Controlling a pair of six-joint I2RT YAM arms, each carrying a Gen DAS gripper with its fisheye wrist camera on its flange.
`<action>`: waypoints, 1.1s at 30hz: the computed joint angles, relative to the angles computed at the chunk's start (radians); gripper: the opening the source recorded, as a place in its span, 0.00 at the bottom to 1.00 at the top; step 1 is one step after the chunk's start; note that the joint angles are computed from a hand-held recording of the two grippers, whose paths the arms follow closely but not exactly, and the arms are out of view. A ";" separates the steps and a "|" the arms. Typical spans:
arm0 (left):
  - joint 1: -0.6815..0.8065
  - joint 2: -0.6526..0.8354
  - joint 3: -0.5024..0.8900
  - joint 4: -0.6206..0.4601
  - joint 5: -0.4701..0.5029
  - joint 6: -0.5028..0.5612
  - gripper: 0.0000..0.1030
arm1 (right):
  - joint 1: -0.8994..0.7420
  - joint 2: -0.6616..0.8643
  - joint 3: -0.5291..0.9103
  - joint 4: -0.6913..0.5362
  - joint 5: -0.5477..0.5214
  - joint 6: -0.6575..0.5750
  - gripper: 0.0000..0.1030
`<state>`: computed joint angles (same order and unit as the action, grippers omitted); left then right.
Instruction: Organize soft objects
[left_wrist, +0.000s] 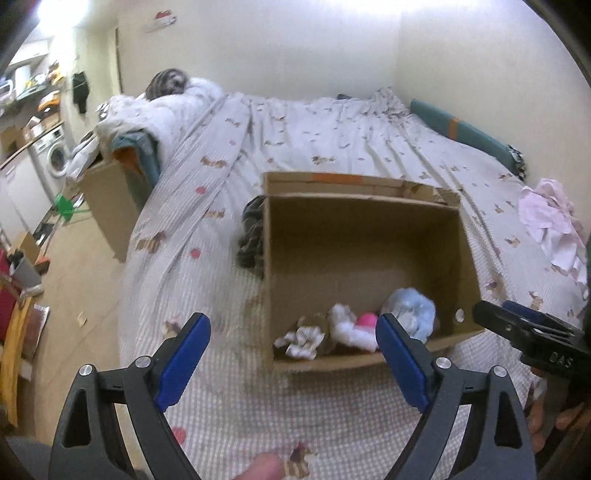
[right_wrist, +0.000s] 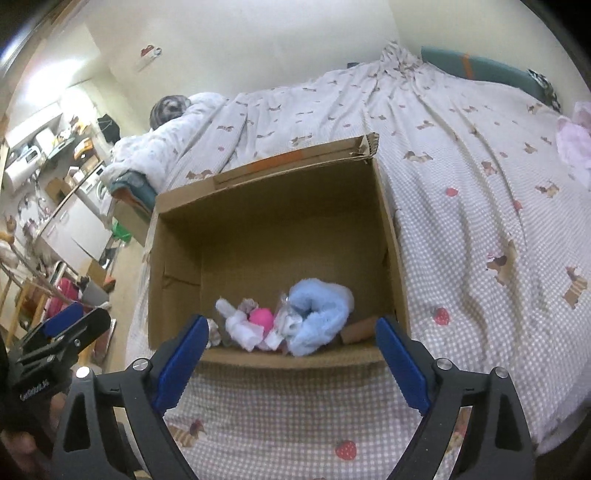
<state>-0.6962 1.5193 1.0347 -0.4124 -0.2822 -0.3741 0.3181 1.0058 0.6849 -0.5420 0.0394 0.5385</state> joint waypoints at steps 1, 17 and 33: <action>0.000 -0.011 -0.013 -0.001 0.004 -0.007 0.87 | 0.018 -0.012 -0.005 -0.008 0.012 0.011 0.95; -0.063 -0.146 -0.136 -0.011 -0.022 -0.026 0.87 | 0.303 -0.118 -0.026 -0.137 0.233 0.166 1.00; -0.068 -0.121 -0.145 0.042 -0.052 -0.028 0.98 | 0.306 -0.103 -0.022 -0.131 0.284 0.162 1.00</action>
